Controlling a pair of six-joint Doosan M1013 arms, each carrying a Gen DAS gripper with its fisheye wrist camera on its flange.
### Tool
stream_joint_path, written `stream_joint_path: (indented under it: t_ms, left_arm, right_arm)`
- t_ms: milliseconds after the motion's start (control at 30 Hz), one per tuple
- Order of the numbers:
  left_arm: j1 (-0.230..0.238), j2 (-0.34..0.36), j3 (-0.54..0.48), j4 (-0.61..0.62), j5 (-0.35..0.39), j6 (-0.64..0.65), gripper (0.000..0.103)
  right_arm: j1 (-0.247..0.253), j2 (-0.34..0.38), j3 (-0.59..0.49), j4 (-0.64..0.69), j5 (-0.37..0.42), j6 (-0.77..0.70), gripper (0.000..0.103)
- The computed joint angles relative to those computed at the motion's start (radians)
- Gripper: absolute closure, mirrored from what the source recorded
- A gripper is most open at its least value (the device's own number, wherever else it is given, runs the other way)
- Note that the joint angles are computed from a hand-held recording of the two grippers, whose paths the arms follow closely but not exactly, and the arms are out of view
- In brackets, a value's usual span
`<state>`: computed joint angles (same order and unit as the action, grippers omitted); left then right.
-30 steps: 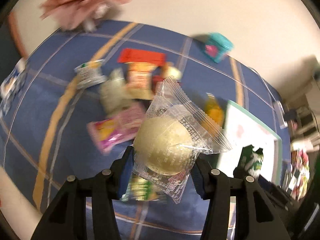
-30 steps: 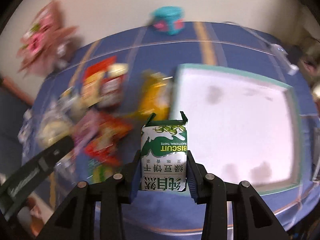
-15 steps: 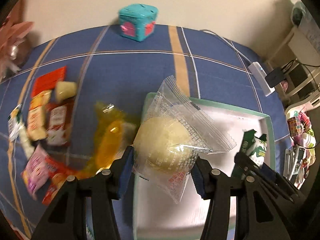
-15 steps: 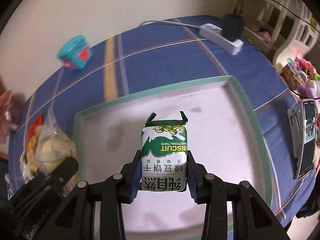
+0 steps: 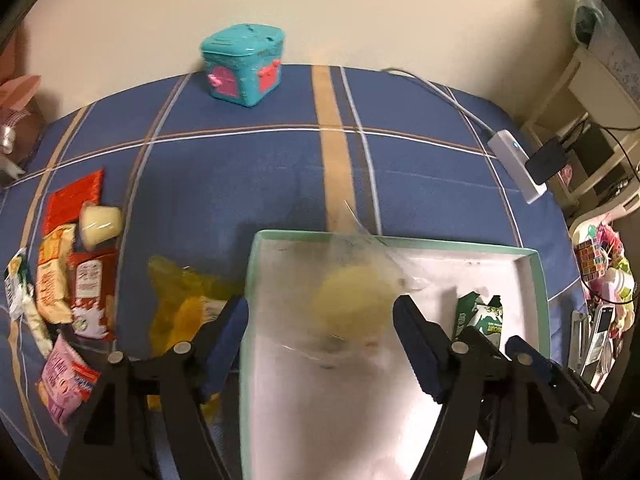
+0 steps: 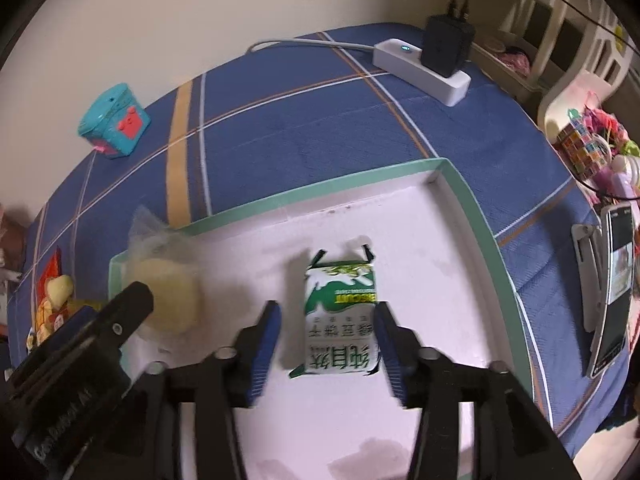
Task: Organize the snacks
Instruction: 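Carry the bun with the left tool while the right tool carries the biscuit pack into the tray, then move both open tools back to the snack pile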
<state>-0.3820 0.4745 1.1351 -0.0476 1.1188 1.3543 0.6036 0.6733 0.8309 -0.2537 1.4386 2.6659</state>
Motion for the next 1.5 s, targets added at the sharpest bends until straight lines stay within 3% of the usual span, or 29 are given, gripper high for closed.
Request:
stream_joint_path:
  t_ms: [100,200,300,367,567,700,1133,1333,1500]
  left_arm:
    - [0.007,-0.024,0.028,0.028,-0.014,-0.031,0.025]
    - [0.010,-0.045,0.060,0.085,-0.028,-0.072,0.015]
    - [0.018,-0.067,0.088,0.134,-0.018,-0.100,0.013]
    - [0.027,-0.094,0.122,0.167,-0.037,-0.130,0.002]
    - [0.055,-0.156,0.200,0.207,-0.054,-0.165,0.000]
    - [0.078,-0.189,0.237,0.220,-0.042,-0.186,0.000]
    - [0.164,-0.263,0.311,0.159,-0.049,-0.263,0.001]
    - [0.208,-0.262,0.319,0.155,-0.018,-0.290,0.001]
    - [0.234,-0.242,0.314,0.141,0.036,-0.271,0.001]
  right_arm:
    - [0.001,-0.002,0.005,0.007,-0.011,-0.007,0.045]
    - [0.007,-0.002,0.002,0.020,0.007,-0.015,0.042]
    - [0.017,-0.001,0.002,0.023,0.026,-0.018,0.034]
    - [0.024,-0.006,0.008,0.029,0.019,-0.019,0.026]
    - [0.051,-0.010,0.004,0.028,0.016,-0.023,0.005]
    - [0.069,-0.014,0.001,0.024,-0.008,-0.030,0.004]
    - [0.119,-0.026,-0.001,0.079,-0.197,-0.069,0.005]
    - [0.153,0.060,-0.153,0.111,-0.143,-0.214,0.005]
    - [0.171,0.190,-0.360,0.214,0.019,-0.323,0.005]
